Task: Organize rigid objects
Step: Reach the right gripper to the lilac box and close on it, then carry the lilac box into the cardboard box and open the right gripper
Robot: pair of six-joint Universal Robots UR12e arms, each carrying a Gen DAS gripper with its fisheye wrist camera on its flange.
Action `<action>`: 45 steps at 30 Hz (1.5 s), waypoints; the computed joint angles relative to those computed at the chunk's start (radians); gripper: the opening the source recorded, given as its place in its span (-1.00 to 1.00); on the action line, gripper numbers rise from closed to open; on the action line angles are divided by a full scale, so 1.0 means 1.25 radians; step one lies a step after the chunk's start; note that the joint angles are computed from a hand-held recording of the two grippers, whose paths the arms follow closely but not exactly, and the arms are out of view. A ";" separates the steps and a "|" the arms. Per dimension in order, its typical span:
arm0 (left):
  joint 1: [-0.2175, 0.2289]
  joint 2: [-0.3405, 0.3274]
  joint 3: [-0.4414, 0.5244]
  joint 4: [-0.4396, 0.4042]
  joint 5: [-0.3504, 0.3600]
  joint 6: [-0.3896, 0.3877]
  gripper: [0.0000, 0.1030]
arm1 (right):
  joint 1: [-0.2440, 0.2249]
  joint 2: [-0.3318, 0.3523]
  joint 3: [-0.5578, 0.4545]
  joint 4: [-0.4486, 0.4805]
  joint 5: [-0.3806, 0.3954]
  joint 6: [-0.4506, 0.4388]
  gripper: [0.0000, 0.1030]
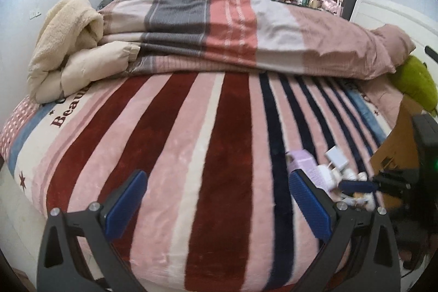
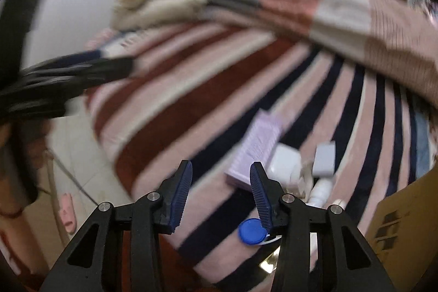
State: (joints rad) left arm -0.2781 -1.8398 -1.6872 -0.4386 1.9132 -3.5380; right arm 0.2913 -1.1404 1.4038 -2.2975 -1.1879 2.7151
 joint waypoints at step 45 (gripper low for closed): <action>0.015 -0.111 0.220 0.038 -0.598 0.147 -0.03 | -0.059 -0.049 -0.015 -0.069 0.163 -0.031 -0.35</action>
